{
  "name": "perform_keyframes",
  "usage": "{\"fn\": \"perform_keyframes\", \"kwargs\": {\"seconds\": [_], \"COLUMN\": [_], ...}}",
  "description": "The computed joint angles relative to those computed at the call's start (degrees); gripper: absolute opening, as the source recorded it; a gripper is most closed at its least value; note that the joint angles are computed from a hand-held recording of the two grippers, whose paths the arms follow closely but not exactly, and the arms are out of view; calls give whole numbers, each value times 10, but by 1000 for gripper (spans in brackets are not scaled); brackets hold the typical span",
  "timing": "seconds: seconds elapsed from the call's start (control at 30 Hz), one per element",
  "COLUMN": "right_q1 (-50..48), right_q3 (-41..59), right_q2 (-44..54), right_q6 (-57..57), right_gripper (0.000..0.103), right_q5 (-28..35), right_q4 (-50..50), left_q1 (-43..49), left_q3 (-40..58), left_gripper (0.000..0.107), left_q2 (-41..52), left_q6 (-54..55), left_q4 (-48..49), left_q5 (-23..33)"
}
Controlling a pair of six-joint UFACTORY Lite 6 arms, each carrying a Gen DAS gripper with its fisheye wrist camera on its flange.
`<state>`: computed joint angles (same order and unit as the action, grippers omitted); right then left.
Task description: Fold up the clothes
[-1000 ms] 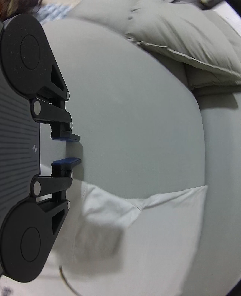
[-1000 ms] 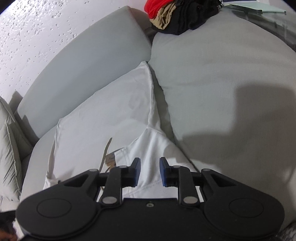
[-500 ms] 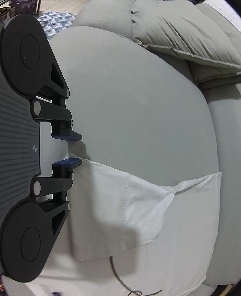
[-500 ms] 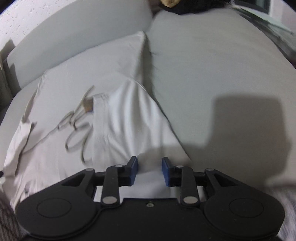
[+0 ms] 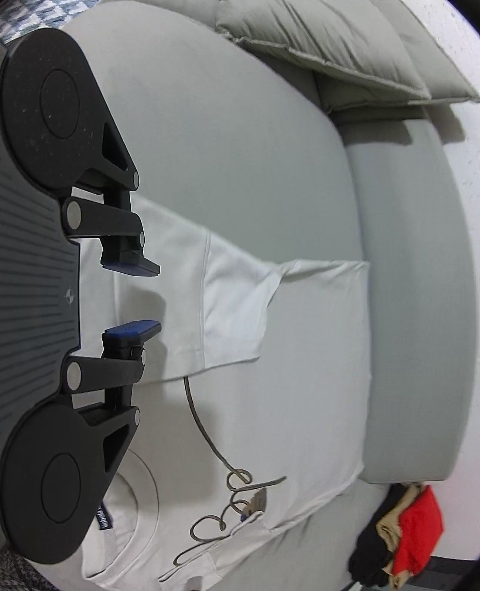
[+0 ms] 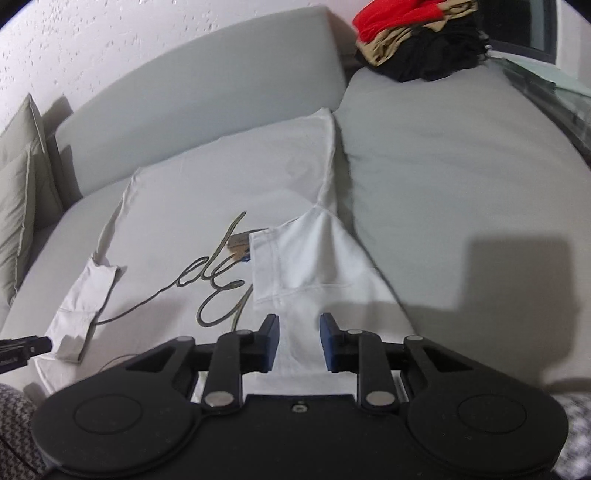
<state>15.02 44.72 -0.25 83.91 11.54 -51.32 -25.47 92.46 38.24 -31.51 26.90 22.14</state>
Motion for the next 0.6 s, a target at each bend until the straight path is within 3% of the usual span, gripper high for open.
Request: {"fn": "perform_keyframes", "kwargs": {"seconds": [0.07, 0.2, 0.37, 0.43, 0.53, 0.6], "right_q1": [0, 12, 40, 40, 57, 66], "right_q3": [13, -33, -98, -119, -115, -97], "right_q2": [20, 8, -105, -146, -159, -140], "right_q6": [-63, -65, -221, -257, -198, -190], "right_gripper": [24, 25, 25, 25, 26, 26], "right_q5": [-2, -14, 40, 34, 25, 13], "right_q4": [63, 75, 250, 304, 255, 243], "left_q1": [0, -25, -33, -36, -50, -67], "left_q3": [15, -26, -171, -211, -226, -212], "left_gripper": [30, 30, 30, 30, 31, 33], "left_q2": [21, -1, -114, -151, -169, -154], "left_q6": [43, 9, -30, -62, -99, -67], "left_q4": [-45, 7, 45, 68, 94, 67], "left_q5": [6, 27, -46, -80, -110, -112]}}
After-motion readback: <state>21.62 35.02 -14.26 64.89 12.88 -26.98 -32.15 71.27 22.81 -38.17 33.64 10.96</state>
